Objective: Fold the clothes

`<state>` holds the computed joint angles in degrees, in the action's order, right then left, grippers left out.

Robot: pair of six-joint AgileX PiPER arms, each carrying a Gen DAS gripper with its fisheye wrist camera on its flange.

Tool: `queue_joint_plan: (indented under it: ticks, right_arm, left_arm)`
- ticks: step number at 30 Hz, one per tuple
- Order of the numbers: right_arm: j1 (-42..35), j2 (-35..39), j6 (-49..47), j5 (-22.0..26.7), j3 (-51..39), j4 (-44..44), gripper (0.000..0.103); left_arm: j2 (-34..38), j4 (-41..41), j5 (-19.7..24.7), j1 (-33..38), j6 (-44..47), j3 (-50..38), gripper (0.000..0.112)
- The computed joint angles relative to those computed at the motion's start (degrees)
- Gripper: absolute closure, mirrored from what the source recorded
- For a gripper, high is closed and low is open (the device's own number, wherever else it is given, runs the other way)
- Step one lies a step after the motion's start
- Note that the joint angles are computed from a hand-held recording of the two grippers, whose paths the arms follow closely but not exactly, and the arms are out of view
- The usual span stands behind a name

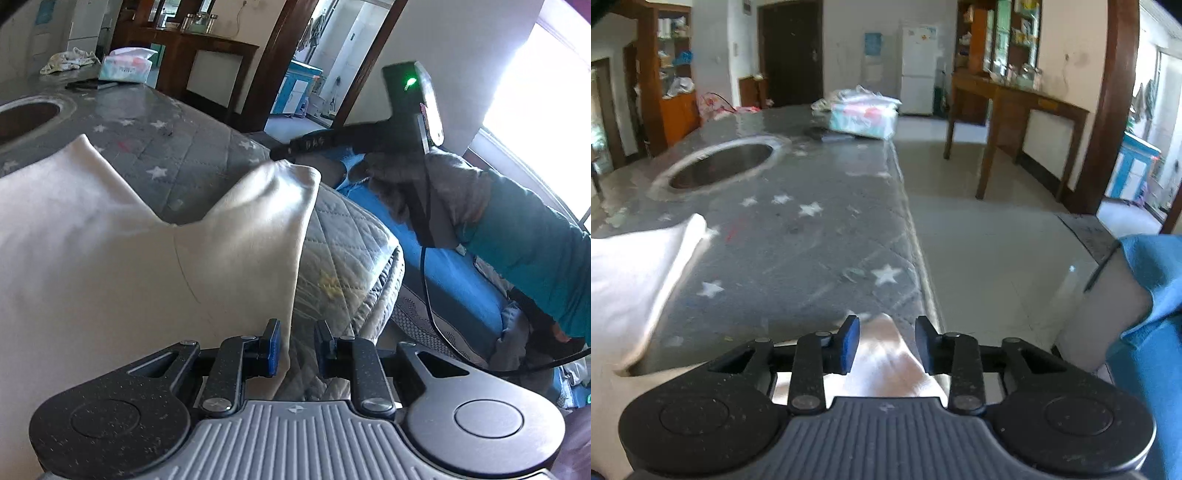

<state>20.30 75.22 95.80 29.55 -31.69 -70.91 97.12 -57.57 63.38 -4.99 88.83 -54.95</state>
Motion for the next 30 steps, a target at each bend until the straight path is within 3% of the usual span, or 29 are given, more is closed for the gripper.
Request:
queue_joint_plan:
  ticks: [5,11,15,24,30]
  right_arm:
    - [4.6,-2.0,-1.2,-2.5,0.4,-0.4,0.059]
    - [5.1,1.5,-3.5,-2.8,-0.8,3.1,0.058]
    - [4.9,1.2,-4.1,-2.9,-0.8,4.0,0.057]
    - [6.3,2.6,-3.6,-3.1,-2.2,3.1,0.054]
    - [6.3,3.1,-4.3,-3.5,-2.4,3.8,0.052]
  left_arm:
    - [0.0,-1.5,2.5,2.8,-0.7,-0.5,0.088]
    - [-1.4,-3.7,3.5,10.6,-0.5,-1.1,0.081]
    - [-0.1,-4.6,1.1,16.9,-2.3,-3.7,0.081]
    - [3.6,-7.8,-10.8,23.3,-6.1,-6.8,0.081]
    - [4.4,-4.5,-9.1,24.8,-5.2,-6.5,0.080]
